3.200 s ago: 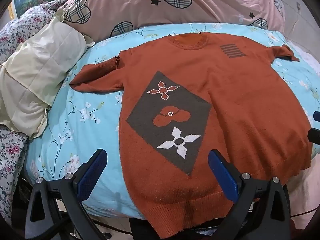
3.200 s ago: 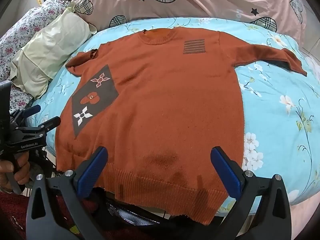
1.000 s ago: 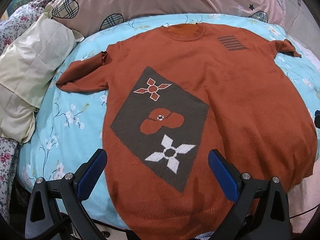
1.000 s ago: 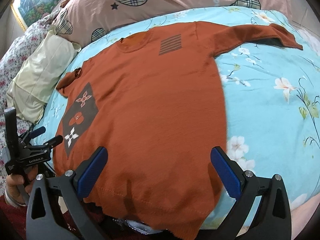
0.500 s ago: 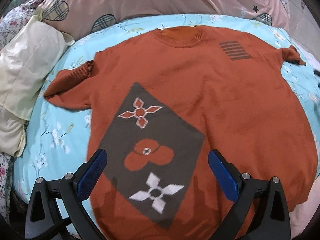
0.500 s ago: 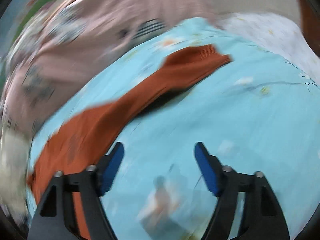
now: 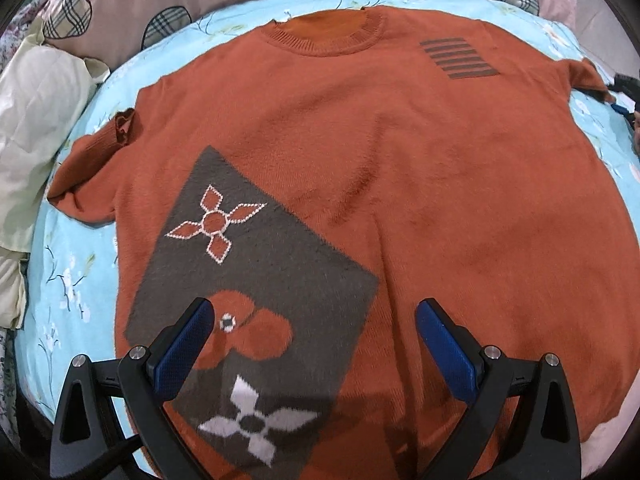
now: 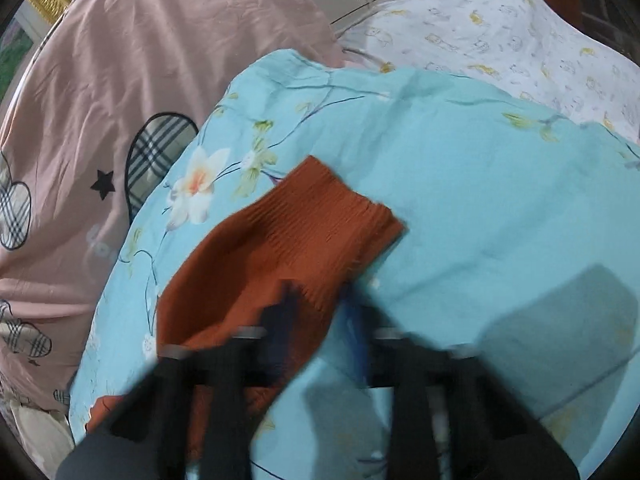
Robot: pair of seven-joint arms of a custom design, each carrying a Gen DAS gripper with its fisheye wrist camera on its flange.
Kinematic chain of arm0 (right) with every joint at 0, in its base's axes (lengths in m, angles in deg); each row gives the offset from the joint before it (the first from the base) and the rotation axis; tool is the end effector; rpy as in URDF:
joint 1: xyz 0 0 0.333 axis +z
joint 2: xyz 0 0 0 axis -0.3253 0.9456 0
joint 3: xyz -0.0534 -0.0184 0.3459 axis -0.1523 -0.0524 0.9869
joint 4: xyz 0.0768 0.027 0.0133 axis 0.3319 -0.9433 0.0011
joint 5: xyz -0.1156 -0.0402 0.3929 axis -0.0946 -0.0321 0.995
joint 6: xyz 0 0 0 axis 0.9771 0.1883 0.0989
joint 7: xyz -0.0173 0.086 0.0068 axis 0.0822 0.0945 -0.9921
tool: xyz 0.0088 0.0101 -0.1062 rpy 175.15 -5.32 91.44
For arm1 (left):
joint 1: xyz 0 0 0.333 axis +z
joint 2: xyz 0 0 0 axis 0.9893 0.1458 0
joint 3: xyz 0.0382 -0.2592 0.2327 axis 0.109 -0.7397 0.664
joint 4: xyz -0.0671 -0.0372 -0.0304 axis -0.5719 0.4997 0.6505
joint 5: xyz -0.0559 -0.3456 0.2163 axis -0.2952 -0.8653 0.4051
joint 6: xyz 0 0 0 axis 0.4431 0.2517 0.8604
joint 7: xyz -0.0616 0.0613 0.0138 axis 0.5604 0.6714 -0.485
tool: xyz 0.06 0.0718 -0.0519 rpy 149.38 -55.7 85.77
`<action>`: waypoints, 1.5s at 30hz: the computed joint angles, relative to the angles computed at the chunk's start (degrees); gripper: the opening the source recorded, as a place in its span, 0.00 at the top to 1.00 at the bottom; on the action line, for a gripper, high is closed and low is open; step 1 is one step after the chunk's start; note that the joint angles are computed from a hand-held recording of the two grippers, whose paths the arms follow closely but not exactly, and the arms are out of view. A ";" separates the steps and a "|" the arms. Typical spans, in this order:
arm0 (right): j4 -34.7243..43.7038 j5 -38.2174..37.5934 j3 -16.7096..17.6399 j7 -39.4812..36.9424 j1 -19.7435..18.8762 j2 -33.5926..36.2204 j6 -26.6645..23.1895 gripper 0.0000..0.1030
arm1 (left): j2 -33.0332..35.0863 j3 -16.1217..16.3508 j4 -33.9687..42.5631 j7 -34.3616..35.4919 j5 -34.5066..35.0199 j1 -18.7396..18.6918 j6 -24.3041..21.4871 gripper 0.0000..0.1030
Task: Fold small clothes
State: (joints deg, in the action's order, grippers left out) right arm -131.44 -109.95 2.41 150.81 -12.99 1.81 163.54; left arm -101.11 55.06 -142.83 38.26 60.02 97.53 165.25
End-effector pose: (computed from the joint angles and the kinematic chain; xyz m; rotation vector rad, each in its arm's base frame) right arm 0.5268 0.1122 0.4788 -1.1130 2.1980 -0.4339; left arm 0.2855 0.0574 0.4323 -2.0214 1.8249 -0.3478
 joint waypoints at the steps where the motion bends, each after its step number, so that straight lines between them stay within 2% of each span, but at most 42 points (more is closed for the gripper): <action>1: 0.15 -1.39 0.57 -0.04 0.05 -0.58 -0.26 0.92 | 0.50 0.24 0.12 -0.05 -0.25 -0.08 0.51 0.02; 3: 1.48 -7.70 2.93 0.31 0.08 -1.72 -0.83 0.92 | 1.38 0.44 0.36 0.21 0.01 0.42 0.49 0.02; 4: 2.10 -8.16 3.29 -1.64 1.19 -1.95 -0.33 0.92 | 1.45 0.75 0.22 0.39 -0.12 0.44 0.69 0.02; 9: 6.38 0.59 4.46 -16.49 10.60 -0.78 1.89 0.93 | 1.70 2.11 0.11 1.82 -0.87 0.69 0.71 0.02; 10: 7.58 3.44 4.57 -19.69 12.70 0.19 2.54 0.93 | 1.30 2.67 0.07 2.27 -1.22 0.69 0.53 0.02; 13: 12.79 19.94 4.79 -36.31 20.82 5.19 3.81 0.93 | 0.07 4.43 0.06 3.90 -2.57 0.92 0.36 0.02; 16: 19.86 32.73 8.84 -49.22 24.23 11.64 1.84 0.93 | -1.98 5.88 -0.25 5.59 -3.51 2.23 -0.72 0.02; 18: 24.41 38.97 13.18 -55.77 24.23 16.28 0.75 0.93 | -2.83 6.94 -0.27 6.59 -4.05 3.69 -1.54 0.02; 26: 41.80 43.53 22.30 -63.28 26.09 33.86 -5.88 0.93 | -3.04 9.76 -0.49 10.80 -5.47 9.22 -2.33 0.02; 31: 50.37 42.34 21.88 -63.80 30.06 41.45 -11.22 0.93 | -1.49 10.75 -0.31 12.79 -6.37 11.82 -2.04 0.02; 35: 54.15 42.81 21.38 -62.78 31.44 45.42 -14.72 0.88 | 1.65 11.95 1.18 14.14 -8.49 11.36 -1.14 0.02; 36: 54.34 43.00 20.96 -61.94 31.62 45.69 -15.93 0.83 | 2.16 12.33 1.44 14.71 -9.09 11.10 -1.03 0.02; 38: 51.66 44.34 21.17 -61.50 30.93 44.37 -14.59 0.71 | 5.19 13.76 2.96 16.65 -11.18 9.43 0.82 0.02; 39: 50.25 44.94 21.48 -61.65 30.49 43.62 -13.57 0.59 | 6.76 13.81 3.70 17.13 -12.09 8.82 1.82 0.02; 40: 47.03 46.09 22.12 -61.97 29.49 41.62 -11.19 0.52 | 9.13 14.61 5.07 18.07 -13.71 7.37 3.21 0.02; 45: 33.25 47.28 21.52 -58.62 27.40 31.41 -2.80 0.50 | 21.82 18.04 13.02 23.55 -22.84 0.03 6.93 0.02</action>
